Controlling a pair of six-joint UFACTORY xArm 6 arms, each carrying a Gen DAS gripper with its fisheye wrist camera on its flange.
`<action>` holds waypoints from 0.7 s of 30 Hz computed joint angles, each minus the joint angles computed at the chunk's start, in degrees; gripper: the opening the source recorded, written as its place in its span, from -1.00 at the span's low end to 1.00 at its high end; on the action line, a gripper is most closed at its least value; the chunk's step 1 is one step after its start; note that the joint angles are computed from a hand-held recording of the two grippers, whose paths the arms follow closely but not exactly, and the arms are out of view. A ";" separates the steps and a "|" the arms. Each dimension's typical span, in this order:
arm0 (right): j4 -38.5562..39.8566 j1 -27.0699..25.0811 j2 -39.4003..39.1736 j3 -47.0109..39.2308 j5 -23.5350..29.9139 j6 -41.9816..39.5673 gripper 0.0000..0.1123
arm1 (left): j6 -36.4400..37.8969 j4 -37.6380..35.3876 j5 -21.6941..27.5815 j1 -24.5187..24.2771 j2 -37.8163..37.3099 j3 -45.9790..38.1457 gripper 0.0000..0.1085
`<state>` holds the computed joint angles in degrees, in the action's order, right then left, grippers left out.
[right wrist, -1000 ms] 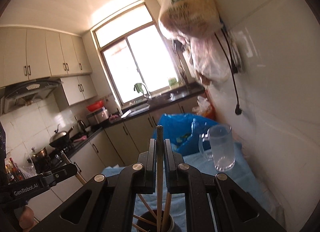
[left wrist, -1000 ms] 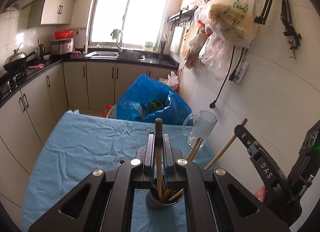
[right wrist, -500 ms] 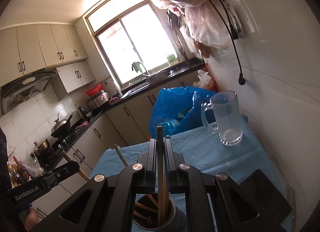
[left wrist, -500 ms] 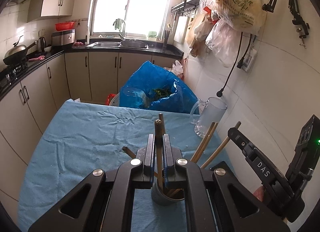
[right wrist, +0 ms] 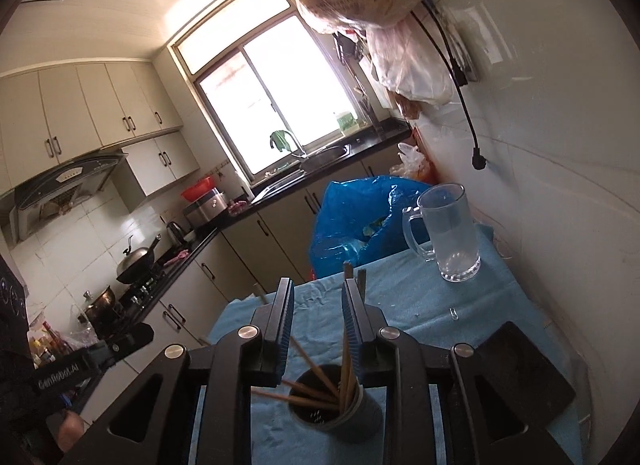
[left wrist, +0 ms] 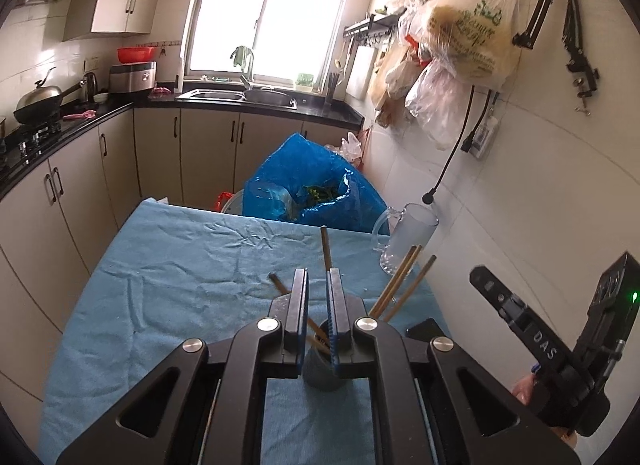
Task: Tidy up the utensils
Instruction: 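Move both open tools back over the remaining loose chopsticks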
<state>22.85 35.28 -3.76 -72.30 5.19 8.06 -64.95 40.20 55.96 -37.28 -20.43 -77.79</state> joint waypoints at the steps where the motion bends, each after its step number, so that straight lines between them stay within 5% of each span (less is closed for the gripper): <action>1: -0.36 0.30 -1.37 1.39 -0.17 0.37 -0.52 | -0.84 0.71 0.66 -0.89 -1.42 0.92 -0.72; 6: -3.51 3.51 -9.54 10.76 -0.26 3.41 -0.48 | -6.56 5.50 7.78 -7.83 -10.11 7.42 -0.58; 15: -23.31 9.77 -16.34 19.38 5.02 20.66 -0.48 | -16.80 6.84 23.33 -19.61 -26.99 20.83 -0.58; 21: -19.56 13.50 -13.66 16.87 7.67 16.51 -0.48 | -22.16 6.09 31.96 -24.47 -35.91 26.77 -0.58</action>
<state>3.29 48.77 -17.41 -55.43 12.86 24.56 -87.12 46.29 87.93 -61.75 -56.34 -51.02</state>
